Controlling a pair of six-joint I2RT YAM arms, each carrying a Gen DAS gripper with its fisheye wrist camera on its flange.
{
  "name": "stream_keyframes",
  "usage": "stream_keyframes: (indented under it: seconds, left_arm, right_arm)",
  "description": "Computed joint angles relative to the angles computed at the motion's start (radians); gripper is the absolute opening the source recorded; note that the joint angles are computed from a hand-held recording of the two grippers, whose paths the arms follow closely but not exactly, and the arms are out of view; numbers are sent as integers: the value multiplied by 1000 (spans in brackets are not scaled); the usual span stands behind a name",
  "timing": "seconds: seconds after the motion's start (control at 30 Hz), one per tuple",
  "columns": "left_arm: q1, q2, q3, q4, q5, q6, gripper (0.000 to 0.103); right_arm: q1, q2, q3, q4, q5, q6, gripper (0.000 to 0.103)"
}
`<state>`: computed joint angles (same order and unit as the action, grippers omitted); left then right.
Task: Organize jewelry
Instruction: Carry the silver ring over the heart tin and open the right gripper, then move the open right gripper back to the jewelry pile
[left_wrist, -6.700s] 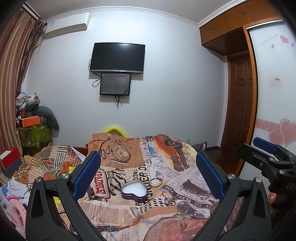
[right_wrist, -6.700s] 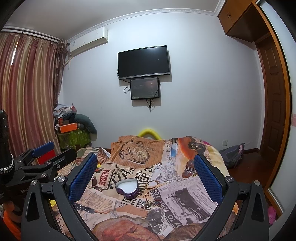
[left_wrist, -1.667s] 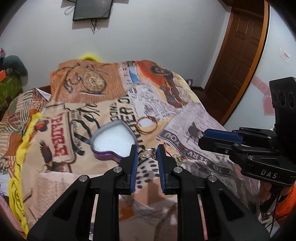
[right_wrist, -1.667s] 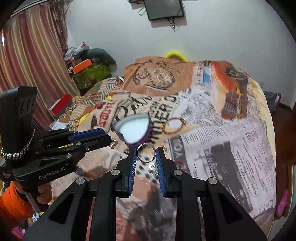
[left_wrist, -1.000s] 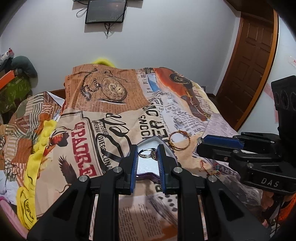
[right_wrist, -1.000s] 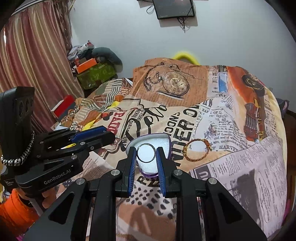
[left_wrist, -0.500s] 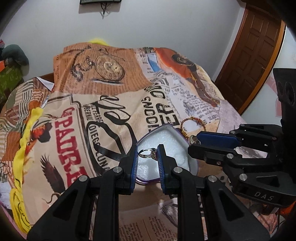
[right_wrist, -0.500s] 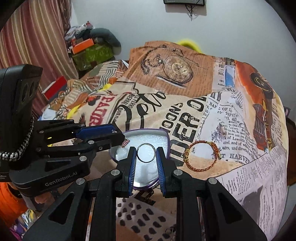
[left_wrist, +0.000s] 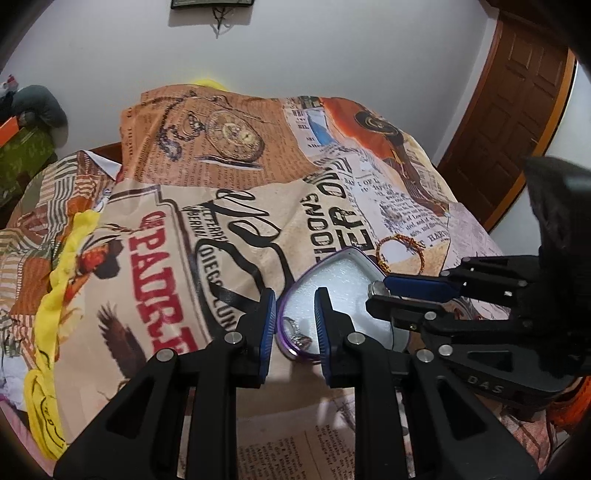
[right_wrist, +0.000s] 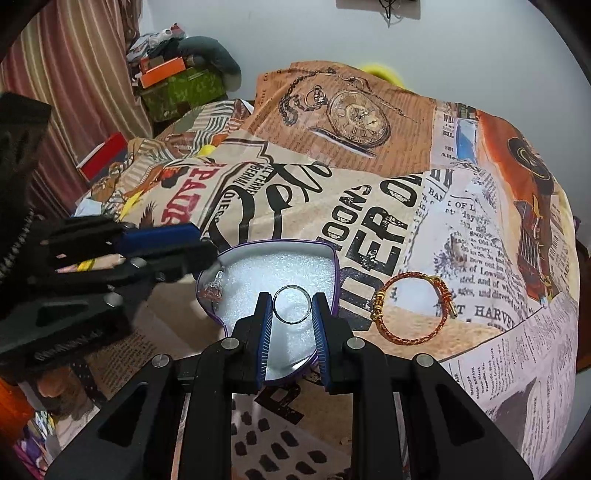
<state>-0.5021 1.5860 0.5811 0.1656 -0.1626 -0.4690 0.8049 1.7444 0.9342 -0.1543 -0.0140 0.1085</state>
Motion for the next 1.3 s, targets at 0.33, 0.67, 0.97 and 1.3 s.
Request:
stream_keyframes:
  seconds: [0.33, 0.67, 0.97, 1.3]
  left_arm:
    - [7, -74, -40, -43, -32, -8, 28]
    - [-54, -111, -30, -116, -95, -23, 29]
    - [-151, -161, 21, -220, -150, -75, 30]
    - [-302, -102, 134, -304, -219, -134, 37]
  right_arm:
    - [17, 50, 56, -62, 31, -16, 20]
    - [12, -41, 11, -78, 44, -6, 22]
    - [-30, -262, -93, -125, 57, -4, 22]
    - [-163, -525, -227, -202, 35, -47, 25]
